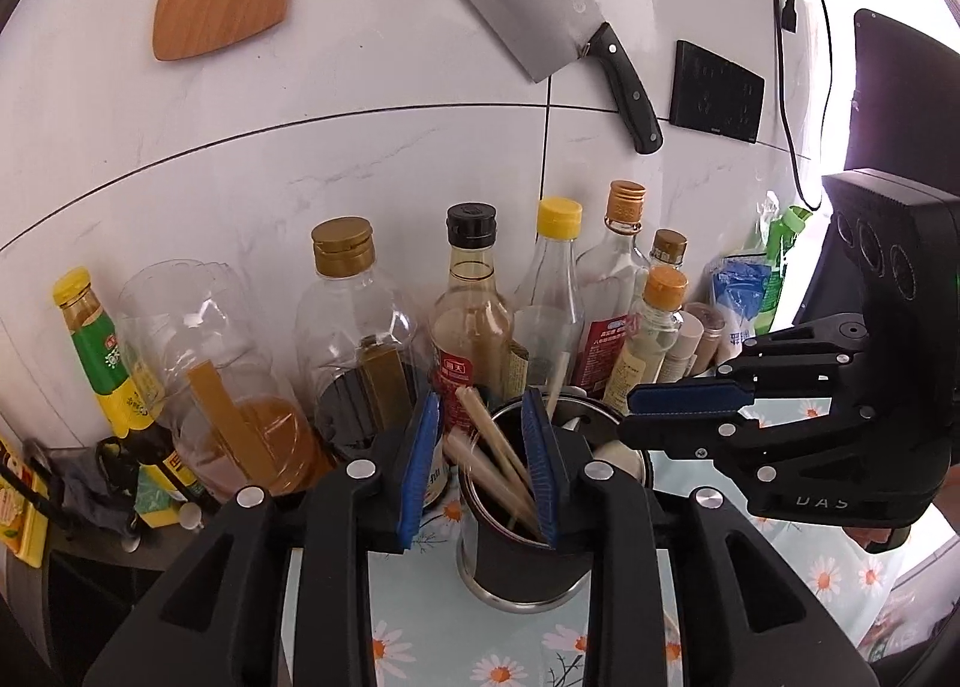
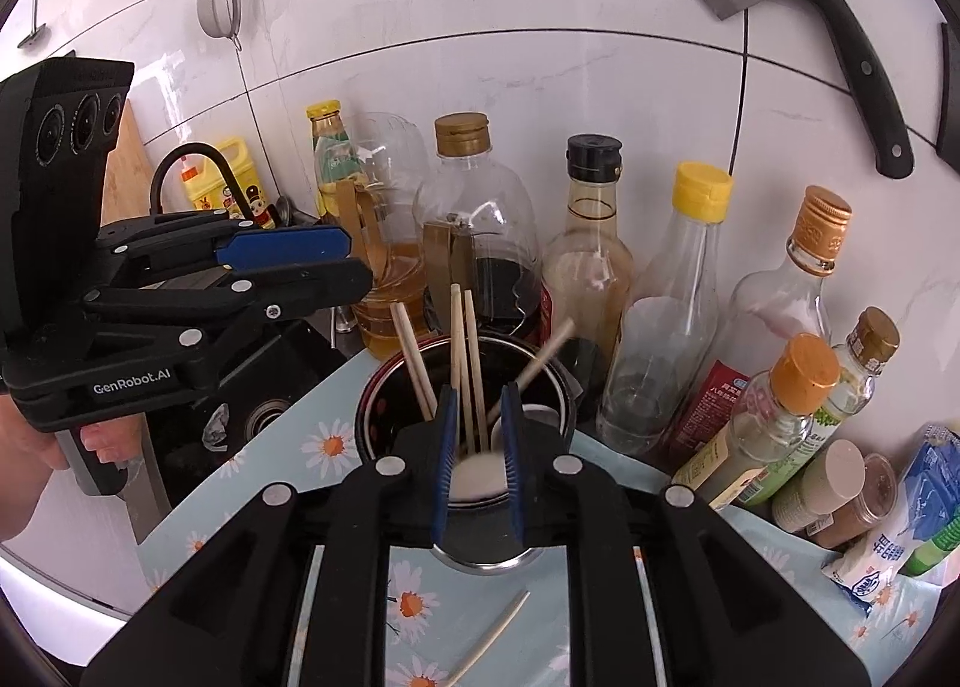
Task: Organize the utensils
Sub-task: 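Lower both spoons into the black holder and open both grippers, then move both open grippers down over the long white spoon and chopstick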
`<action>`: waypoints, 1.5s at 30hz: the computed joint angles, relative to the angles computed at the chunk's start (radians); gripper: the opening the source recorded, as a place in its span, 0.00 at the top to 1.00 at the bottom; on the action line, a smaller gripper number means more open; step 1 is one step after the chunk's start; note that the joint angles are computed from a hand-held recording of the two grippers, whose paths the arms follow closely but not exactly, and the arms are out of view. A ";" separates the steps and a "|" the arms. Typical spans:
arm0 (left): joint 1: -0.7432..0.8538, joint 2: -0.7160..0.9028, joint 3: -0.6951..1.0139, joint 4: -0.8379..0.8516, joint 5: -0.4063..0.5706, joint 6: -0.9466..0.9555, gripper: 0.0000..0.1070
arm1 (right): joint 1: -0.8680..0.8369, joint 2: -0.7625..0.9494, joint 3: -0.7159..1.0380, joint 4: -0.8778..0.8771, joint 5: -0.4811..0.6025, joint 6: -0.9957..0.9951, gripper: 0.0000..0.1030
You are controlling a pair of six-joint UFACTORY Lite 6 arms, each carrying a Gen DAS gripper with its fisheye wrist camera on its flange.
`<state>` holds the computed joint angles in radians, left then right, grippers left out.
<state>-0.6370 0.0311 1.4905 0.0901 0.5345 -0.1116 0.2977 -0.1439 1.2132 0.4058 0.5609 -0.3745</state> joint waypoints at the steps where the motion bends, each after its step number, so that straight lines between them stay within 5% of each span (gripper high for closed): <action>1: 0.002 -0.005 -0.002 -0.004 0.002 0.004 0.74 | 0.000 -0.005 -0.001 0.001 0.002 -0.001 0.84; 23: -0.055 -0.269 -0.343 -0.081 -0.001 -0.159 0.74 | -0.044 -0.231 -0.212 0.019 0.098 0.094 0.84; 37: -0.321 -0.469 -0.603 0.250 0.147 -0.935 0.74 | -0.326 -0.283 -0.381 0.406 0.396 -0.429 0.82; 45: -0.557 -0.411 -0.665 0.325 0.214 -1.308 0.74 | -0.523 -0.295 -0.490 0.477 0.604 -0.666 0.77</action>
<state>-1.1942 -0.3802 0.8254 0.4151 0.7489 -1.4192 -0.2250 -0.4387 0.7235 0.8825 1.1654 -1.0404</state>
